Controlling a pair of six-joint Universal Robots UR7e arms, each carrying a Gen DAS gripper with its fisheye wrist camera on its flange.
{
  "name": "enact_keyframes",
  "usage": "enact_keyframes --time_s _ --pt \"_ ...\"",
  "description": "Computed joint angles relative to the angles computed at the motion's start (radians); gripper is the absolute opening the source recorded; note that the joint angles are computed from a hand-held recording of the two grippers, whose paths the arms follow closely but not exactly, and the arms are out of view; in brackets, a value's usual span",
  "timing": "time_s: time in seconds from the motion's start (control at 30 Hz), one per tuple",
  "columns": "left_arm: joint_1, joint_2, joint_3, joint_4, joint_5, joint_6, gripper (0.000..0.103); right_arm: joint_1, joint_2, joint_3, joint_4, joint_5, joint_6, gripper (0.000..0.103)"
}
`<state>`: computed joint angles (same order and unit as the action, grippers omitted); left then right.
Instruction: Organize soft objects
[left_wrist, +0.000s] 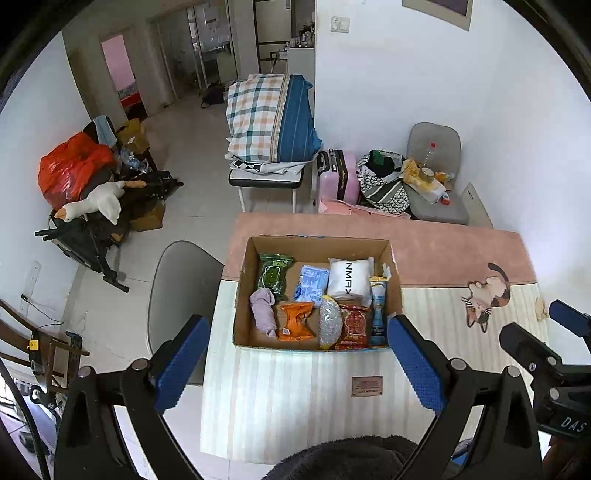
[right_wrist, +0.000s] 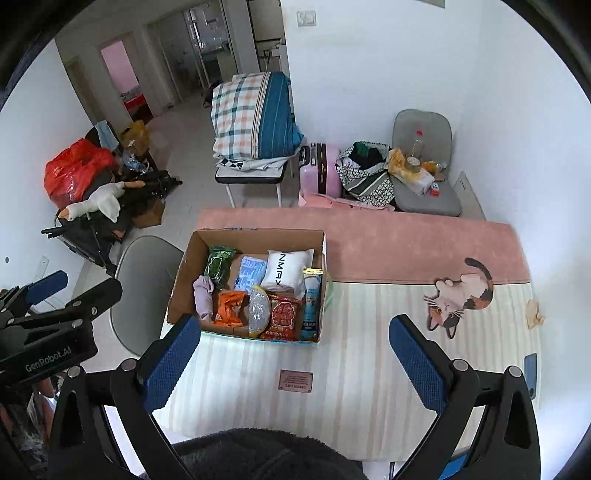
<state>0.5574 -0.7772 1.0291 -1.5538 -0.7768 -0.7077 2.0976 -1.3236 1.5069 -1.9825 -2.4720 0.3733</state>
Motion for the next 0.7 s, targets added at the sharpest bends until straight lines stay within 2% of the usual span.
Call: enact_keyframes --time_s 0.17,0.4,0.7 --pt "-0.014 -0.012 0.016 0.012 0.023 -0.018 0.099 0.019 -0.001 -0.007 0.025 -0.041 0.020 0.103" --pt "-0.012 -0.015 0.027 0.017 -0.001 -0.028 0.099 0.015 0.002 -0.011 0.075 -0.054 0.048 0.103" --pt "-0.013 -0.017 0.035 0.018 -0.012 -0.029 0.099 0.008 0.001 -0.006 0.085 -0.073 0.065 0.103"
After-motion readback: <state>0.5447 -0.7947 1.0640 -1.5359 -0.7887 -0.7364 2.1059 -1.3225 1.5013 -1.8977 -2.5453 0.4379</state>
